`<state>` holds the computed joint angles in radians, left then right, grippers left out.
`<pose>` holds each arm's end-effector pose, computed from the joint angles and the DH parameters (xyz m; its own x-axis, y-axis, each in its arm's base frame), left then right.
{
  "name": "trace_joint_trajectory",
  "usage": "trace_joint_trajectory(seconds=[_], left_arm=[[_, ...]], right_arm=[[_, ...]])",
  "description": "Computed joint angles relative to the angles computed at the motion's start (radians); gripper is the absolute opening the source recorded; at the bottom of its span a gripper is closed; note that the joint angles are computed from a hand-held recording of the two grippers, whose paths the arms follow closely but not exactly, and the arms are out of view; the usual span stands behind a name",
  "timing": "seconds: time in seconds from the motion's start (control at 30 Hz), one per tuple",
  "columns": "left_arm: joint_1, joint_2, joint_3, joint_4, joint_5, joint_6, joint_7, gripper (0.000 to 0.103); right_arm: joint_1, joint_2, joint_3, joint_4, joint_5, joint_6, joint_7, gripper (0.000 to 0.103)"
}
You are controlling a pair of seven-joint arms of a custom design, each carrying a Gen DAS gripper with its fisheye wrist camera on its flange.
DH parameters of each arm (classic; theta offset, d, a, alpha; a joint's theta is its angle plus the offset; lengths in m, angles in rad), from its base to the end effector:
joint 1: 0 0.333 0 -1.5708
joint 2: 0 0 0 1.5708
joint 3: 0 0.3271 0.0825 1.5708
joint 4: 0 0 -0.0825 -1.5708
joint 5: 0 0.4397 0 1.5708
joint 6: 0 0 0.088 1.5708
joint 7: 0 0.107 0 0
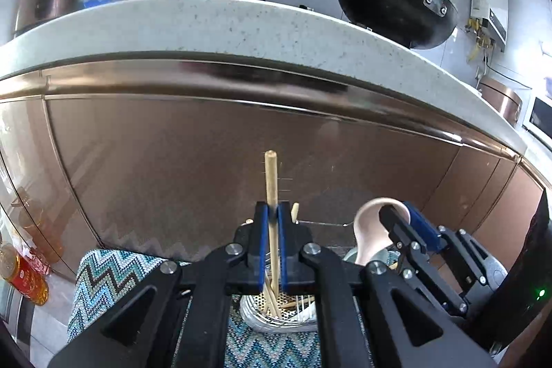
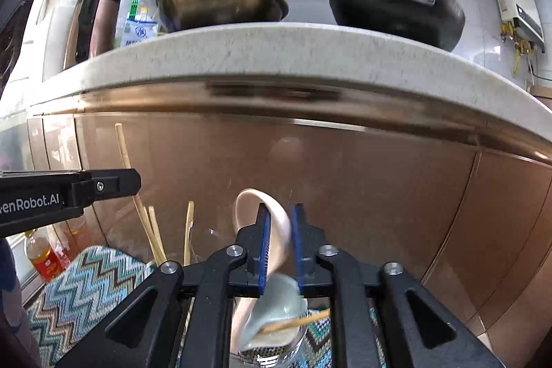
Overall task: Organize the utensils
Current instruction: 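Open both tools to drop the chopstick and spoon into the holder, then pull both open tools back from the holder over the cloth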
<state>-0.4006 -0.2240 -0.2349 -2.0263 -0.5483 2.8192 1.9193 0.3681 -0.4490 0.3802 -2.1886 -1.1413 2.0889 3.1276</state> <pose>0.4839 -0.3416 0.6585 -0.6226 -0.7610 0.1824 -0.4886 0.1959 -0.8502 0.3863 0.3359 0.6181 -0.3759 -0.9251 0.0541 -0.3149 0.0726 -0.9463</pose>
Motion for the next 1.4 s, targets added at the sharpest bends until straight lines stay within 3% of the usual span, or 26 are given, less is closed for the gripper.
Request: trace_joint_trajectory(seconds=[0.13,0.57,0.7,1.13,1.3,1.4], left_arm=[[-0.018,-0.043,0.022,-0.024,-0.051,0.011,0.05,0.007],[-0.024,-0.296,0.095,-0.121,-0.087,-0.07,0.084,0.008],[-0.013,-0.395,0.112,-0.16,-0.072,-0.088,0.073,0.023],[0.02,-0.729,0.182,-0.325,-0.018,-0.169,0.065,0.033],[0.058,-0.839,0.181,-0.399,0.011,-0.191,0.041,0.038],[0.08,-0.901,0.167,-0.454,0.03,-0.177,0.025,0.047]], right_arm=[[0.006,-0.026,0.014,-0.002,0.004,-0.024,-0.004,0.031],[0.036,-0.078,0.139,0.113,0.022,-0.232,-0.083,0.031],[0.048,-0.08,0.194,0.172,0.015,-0.309,-0.112,0.031],[0.065,-0.063,0.339,0.314,0.037,-0.488,-0.125,0.035],[0.078,-0.039,0.396,0.339,0.048,-0.55,-0.097,0.041],[0.091,-0.018,0.426,0.347,0.051,-0.592,-0.062,0.044]])
